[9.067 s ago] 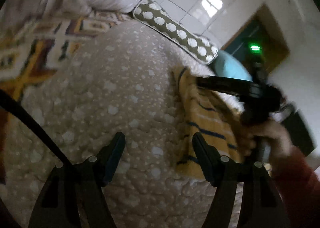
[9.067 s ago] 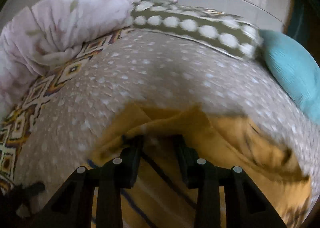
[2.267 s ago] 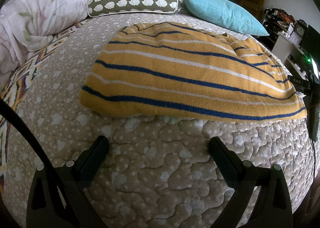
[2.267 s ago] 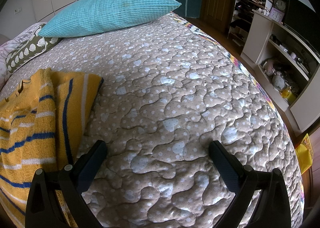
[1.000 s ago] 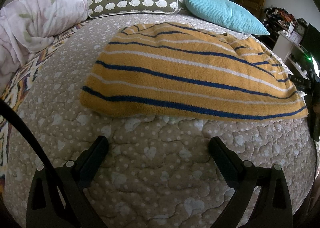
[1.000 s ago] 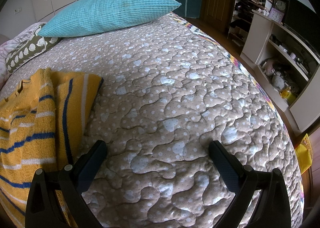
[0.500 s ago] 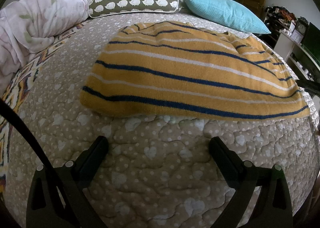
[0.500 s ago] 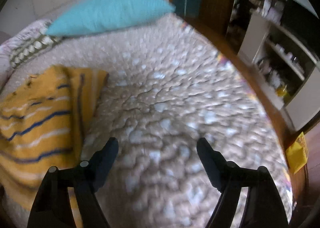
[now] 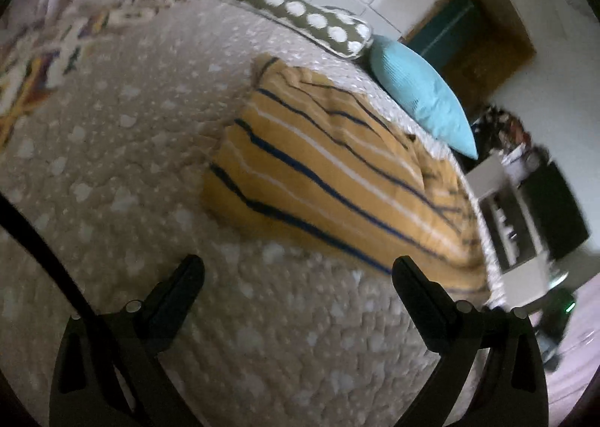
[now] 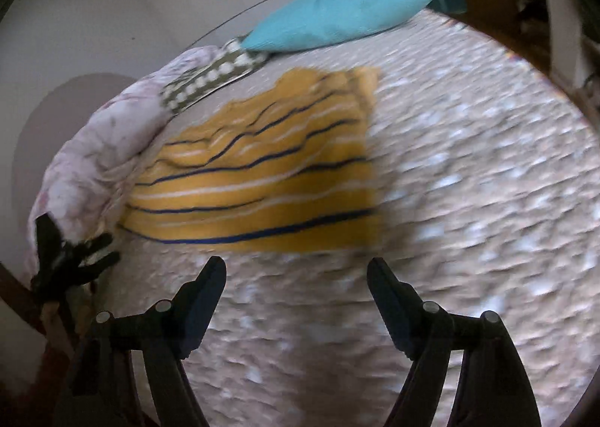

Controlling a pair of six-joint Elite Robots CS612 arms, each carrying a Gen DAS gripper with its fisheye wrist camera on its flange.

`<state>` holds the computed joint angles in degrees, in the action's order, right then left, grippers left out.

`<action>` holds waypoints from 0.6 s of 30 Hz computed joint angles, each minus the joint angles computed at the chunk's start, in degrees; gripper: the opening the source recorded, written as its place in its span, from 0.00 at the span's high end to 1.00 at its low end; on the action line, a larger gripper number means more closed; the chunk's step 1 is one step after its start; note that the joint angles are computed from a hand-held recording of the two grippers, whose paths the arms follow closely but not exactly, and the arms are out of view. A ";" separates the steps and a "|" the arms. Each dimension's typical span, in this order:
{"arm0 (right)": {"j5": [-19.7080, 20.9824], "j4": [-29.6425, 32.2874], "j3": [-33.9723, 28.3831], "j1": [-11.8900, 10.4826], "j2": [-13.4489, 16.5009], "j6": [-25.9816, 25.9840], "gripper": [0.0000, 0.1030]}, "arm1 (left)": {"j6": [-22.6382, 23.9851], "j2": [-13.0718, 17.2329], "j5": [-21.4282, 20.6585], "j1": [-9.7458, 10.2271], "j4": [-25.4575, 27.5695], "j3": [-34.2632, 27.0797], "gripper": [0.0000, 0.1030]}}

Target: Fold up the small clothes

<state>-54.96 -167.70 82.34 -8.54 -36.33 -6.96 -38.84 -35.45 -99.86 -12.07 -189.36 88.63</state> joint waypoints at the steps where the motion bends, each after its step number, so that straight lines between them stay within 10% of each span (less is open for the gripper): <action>1: 0.45 0.23 -0.83 0.24 0.69 0.52 0.20 | -0.11 0.47 -1.14 0.37 0.42 -0.94 0.03; 9: 1.60 -5.53 -9.79 1.84 7.19 15.41 0.23 | -2.91 5.58 -5.14 1.89 3.77 -11.48 0.03; 11: 1.55 -5.71 -12.46 2.11 8.62 19.65 0.37 | -4.84 6.05 -3.78 1.71 5.01 -12.77 0.05; 14: 0.29 -3.91 -15.49 2.30 10.06 25.07 0.82 | -5.18 5.23 -0.96 1.40 11.06 -13.62 0.82; 18: 4.86 -2.67 -16.21 1.37 10.41 28.29 0.87 | -6.15 3.83 -2.58 1.79 9.08 -11.78 0.85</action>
